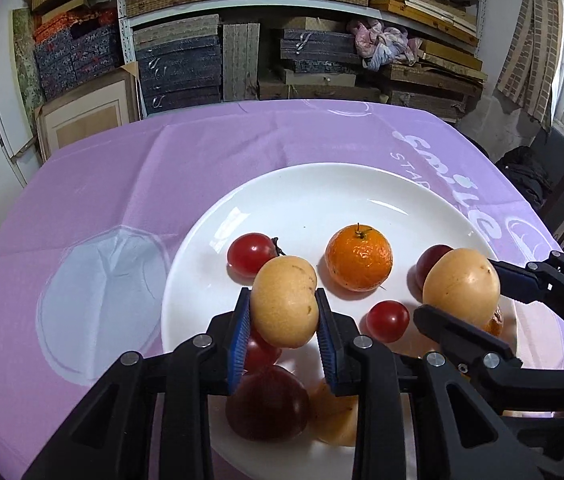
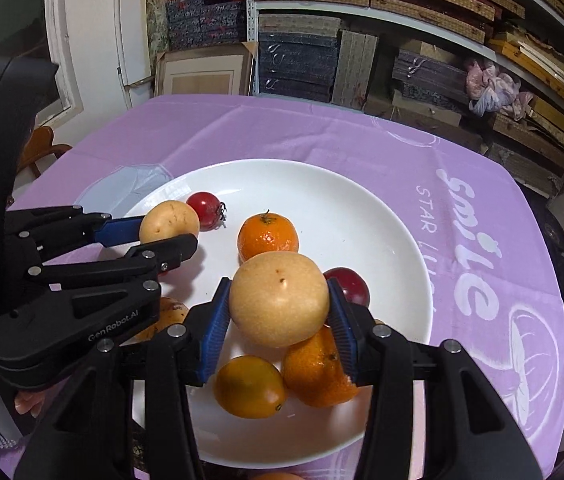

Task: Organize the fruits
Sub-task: 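Carry the tomato and pear onto the white plate and open both tools, then withdraw both open tools from the white plate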

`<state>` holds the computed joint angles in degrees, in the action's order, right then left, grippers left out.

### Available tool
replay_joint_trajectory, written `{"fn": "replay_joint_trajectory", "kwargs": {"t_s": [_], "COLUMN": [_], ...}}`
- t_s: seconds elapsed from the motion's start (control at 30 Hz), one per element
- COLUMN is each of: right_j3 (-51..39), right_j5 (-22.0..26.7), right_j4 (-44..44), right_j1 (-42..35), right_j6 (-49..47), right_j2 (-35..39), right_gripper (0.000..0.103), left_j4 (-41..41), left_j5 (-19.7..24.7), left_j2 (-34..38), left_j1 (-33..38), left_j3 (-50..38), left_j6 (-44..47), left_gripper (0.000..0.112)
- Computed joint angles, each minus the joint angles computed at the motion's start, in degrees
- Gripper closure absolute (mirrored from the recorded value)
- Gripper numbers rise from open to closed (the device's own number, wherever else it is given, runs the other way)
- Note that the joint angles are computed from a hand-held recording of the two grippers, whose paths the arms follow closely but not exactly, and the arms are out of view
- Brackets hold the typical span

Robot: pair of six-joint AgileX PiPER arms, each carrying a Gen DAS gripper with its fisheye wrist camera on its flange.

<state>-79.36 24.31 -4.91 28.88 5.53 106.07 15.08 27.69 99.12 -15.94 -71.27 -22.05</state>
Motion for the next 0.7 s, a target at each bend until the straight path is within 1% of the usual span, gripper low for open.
{"fn": "replay_joint_trajectory", "kwargs": {"t_s": [0.07,0.13,0.17,0.2,0.23,0.27,0.3,0.33,0.4,0.53,0.7], "right_j3": [-0.7,-0.3,-0.3,0.0,0.5,1.2,2.3,3.0,4.7,9.8,21.8], "right_j5": [0.3,-0.9,-0.8,-1.0,-1.5,-2.4,-3.4,-3.9,-4.5,-6.1,-10.4], "right_j4": [0.6,-0.5,-0.1,0.4,-1.1,-3.4,-3.6,-2.6,-0.3,3.7,8.2], "right_j1": [-0.5,-0.7,-0.7,-0.9,-0.8,-0.8,-1.1,-1.5,-2.2,-3.3,-3.9], "right_j6": [-0.9,-0.3,-1.0,-1.6,-0.1,2.3,2.8,2.3,0.8,-1.7,-3.8], "right_j2": [1.2,1.4,1.5,1.3,0.9,0.3,-0.7,-1.4,-3.4,-9.0,-20.6], "right_gripper": [0.057,0.056,0.056,0.056,0.053,0.05,0.042,0.037,0.037,0.037,0.032], "left_j4": [1.6,4.0,4.8,6.1,8.0,10.4,13.1,16.0,18.9,24.2,36.2], "left_j5": [0.0,-0.3,-0.4,-0.5,-0.6,-0.5,-0.7,-1.3,-1.5,-0.5,1.6], "left_j2": [1.0,1.4,1.4,1.4,1.2,0.9,0.3,-0.6,-2.3,-6.4,-13.8], "left_j1": [-0.3,-0.7,-0.8,-1.1,-1.3,-1.7,-2.0,-2.2,-2.4,-3.7,-7.7], "left_j3": [-0.8,-0.6,-0.5,-0.2,0.1,0.5,1.3,2.4,3.9,7.0,14.1], "left_j6": [-1.4,-3.7,-4.5,-6.0,-8.0,-10.7,-13.7,-16.7,-19.7,-24.4,-36.5], "left_gripper": [0.08,0.08,0.08,0.078,0.071,0.067,0.057,0.05,0.049,0.047,0.039]}}
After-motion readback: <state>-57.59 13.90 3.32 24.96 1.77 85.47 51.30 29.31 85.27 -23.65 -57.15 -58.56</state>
